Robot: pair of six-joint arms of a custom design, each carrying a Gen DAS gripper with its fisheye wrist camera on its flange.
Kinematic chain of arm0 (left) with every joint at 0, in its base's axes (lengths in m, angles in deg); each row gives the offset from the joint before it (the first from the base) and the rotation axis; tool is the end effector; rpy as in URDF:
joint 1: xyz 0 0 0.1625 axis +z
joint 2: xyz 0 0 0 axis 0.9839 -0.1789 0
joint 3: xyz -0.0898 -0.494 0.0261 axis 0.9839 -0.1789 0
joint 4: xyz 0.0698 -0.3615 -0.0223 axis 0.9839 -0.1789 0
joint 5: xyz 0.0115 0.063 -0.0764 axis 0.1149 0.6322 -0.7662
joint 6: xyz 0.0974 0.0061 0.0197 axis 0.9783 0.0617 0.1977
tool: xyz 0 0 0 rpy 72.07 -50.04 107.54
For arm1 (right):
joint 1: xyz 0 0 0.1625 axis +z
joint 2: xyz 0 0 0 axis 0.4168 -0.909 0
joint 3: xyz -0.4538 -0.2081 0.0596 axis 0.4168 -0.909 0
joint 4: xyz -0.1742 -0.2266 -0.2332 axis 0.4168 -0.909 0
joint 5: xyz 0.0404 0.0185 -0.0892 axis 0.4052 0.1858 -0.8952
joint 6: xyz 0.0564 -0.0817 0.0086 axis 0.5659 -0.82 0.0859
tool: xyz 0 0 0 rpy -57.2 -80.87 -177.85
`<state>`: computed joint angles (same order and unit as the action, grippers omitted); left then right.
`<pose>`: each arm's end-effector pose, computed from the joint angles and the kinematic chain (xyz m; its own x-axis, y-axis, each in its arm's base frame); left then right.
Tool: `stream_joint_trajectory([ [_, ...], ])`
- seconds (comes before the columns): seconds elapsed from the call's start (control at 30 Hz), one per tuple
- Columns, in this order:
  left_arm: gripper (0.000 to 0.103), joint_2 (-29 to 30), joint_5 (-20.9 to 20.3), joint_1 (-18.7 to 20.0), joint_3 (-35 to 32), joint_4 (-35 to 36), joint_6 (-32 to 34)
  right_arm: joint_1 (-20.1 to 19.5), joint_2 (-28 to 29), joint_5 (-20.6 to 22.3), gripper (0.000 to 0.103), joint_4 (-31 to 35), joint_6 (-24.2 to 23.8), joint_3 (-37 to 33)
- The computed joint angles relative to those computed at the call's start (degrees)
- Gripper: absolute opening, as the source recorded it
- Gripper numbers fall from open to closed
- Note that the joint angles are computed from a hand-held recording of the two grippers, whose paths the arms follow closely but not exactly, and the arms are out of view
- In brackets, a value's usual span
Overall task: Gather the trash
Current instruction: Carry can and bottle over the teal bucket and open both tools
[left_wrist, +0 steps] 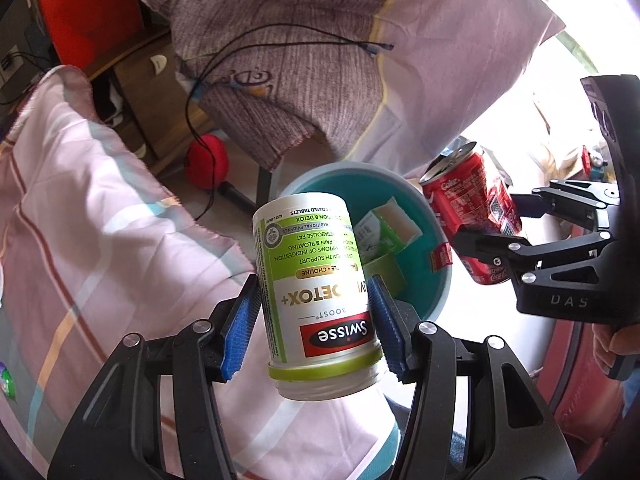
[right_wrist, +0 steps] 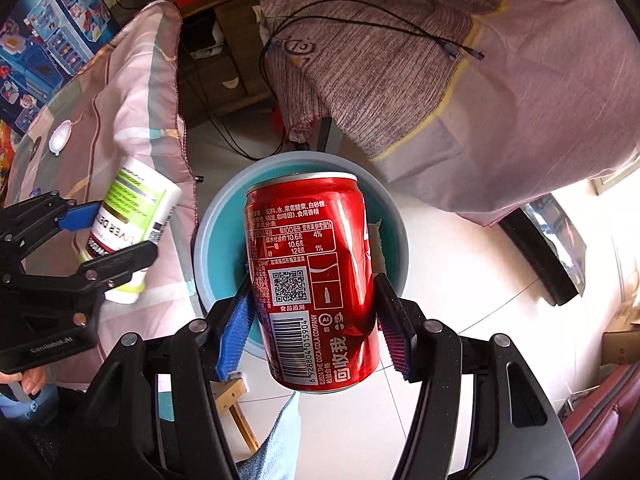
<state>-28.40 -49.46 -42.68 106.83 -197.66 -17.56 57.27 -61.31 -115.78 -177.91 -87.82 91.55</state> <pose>-0.3414 -0.4724 -0.0253 -0.5611 0.7291 -0.3919 0.7409 0.6535 0.1550 0.0144 -0.4211 0.2837 -0.7519 0.1682 0.6375 -0.0926 0.9304 -0.3547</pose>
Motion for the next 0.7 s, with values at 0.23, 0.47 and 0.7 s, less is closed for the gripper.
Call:
stream_joint_trajectory([
  [0.23, 0.065, 2.28, -0.73, 0.77, -1.41, 1.17, 0.38, -0.93, 0.44, -0.75, 0.056, 2.00, 0.70, -1.32],
  [0.47, 0.087, 0.04, 0.16, 2.17, 0.66, 0.68, -1.54, -1.36, 2.18, -1.25, 0.056, 3.76, 0.79, -2.85],
  [0.7, 0.091, -2.11, 1.29, 2.53, 3.54, -1.05, -2.73, -1.37, 4.01, -1.23, 0.057, 6.46, 1.51, -5.35],
])
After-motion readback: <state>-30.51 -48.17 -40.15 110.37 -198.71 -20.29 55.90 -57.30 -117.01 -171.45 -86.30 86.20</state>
